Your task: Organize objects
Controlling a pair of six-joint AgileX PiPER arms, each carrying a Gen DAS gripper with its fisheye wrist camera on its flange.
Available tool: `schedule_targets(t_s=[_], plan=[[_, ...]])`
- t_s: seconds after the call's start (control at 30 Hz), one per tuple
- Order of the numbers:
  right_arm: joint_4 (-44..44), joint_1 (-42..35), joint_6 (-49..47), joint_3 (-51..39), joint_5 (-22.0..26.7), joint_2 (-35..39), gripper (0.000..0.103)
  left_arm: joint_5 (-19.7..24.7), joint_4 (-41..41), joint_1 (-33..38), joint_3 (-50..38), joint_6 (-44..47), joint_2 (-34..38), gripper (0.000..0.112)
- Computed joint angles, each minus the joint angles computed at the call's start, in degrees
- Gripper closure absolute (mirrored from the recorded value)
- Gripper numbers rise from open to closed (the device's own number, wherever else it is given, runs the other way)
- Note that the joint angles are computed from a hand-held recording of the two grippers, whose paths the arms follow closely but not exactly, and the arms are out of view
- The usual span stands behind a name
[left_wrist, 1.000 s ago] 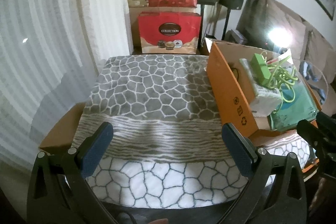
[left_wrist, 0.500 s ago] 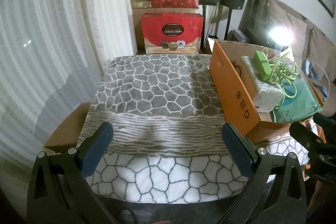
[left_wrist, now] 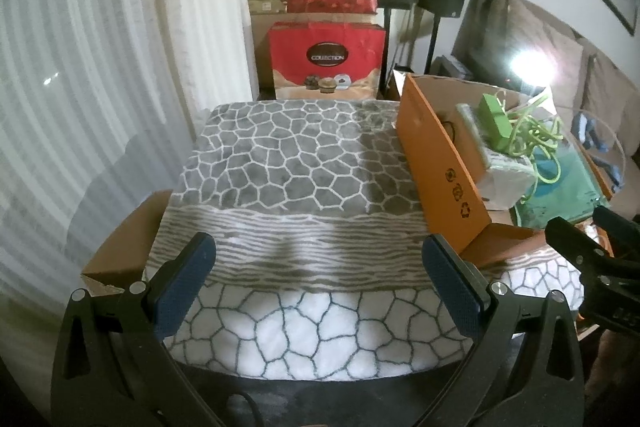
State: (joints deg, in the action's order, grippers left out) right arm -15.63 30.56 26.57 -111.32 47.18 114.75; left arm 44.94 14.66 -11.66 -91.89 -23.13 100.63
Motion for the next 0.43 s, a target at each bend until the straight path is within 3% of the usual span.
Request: schedule_targets(t_s=[0.43], plan=[[0.3,0.0,-0.3,-0.6,0.7,0.2,0.001,0.4,-0.6,-0.2,-0.4,0.4,-0.2,0.009]])
